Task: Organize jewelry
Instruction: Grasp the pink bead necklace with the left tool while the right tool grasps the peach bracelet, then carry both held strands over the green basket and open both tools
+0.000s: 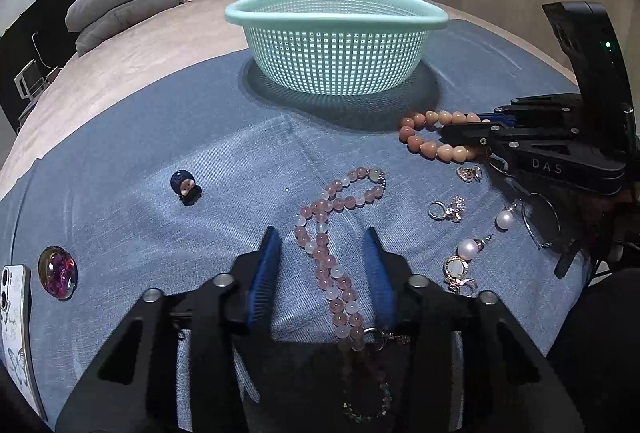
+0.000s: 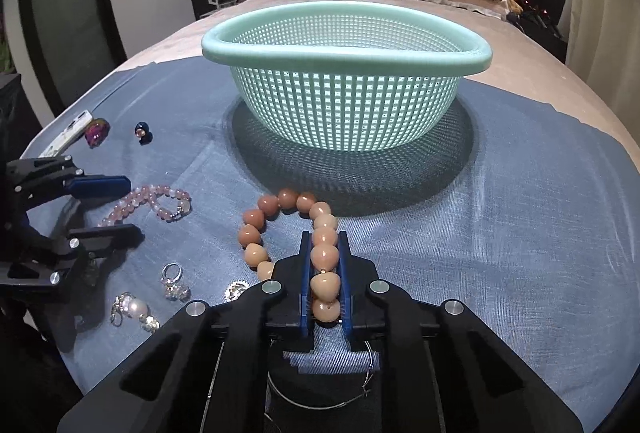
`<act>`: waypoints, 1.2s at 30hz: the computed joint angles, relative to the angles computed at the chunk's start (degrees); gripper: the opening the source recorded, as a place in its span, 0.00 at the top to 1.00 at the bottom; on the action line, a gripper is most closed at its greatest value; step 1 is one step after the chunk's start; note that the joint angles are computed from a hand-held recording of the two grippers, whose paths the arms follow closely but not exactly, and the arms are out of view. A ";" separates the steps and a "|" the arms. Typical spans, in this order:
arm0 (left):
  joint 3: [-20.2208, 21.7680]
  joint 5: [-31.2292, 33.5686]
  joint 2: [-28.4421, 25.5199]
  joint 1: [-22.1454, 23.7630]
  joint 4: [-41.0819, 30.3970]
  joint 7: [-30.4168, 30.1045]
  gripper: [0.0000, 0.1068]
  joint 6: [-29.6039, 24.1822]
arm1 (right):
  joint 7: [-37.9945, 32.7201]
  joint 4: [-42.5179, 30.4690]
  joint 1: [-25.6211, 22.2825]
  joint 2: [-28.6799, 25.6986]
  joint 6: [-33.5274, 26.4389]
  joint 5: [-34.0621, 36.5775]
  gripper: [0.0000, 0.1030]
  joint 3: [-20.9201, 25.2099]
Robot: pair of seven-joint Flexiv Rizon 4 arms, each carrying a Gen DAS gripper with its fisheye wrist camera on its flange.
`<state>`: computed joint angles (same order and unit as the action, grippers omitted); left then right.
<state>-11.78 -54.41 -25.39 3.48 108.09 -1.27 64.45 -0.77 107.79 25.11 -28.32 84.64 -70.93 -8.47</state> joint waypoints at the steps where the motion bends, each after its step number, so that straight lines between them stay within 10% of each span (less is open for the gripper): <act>1: 0.43 0.56 0.15 0.22 -0.22 -1.15 0.81 -1.50 | 1.83 0.52 0.12 0.46 1.08 -1.17 0.90 -0.65; 10: 3.37 4.62 2.49 1.13 -0.58 -8.12 0.94 -9.67 | 10.92 3.57 -1.68 6.69 -3.72 -10.53 0.90 2.52; 21: 5.90 2.63 6.97 1.27 -4.59 -13.53 0.94 -18.50 | 7.13 3.76 -5.33 13.19 -9.49 -9.43 0.90 10.25; 36: 3.78 8.00 0.98 -2.39 -20.72 -23.14 0.94 -20.49 | -3.70 -6.20 -6.92 9.14 -6.37 -1.27 0.90 8.57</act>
<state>-7.99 -46.41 -24.41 1.09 87.37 -24.41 43.97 -4.47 101.60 18.19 -19.18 78.26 -72.20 0.10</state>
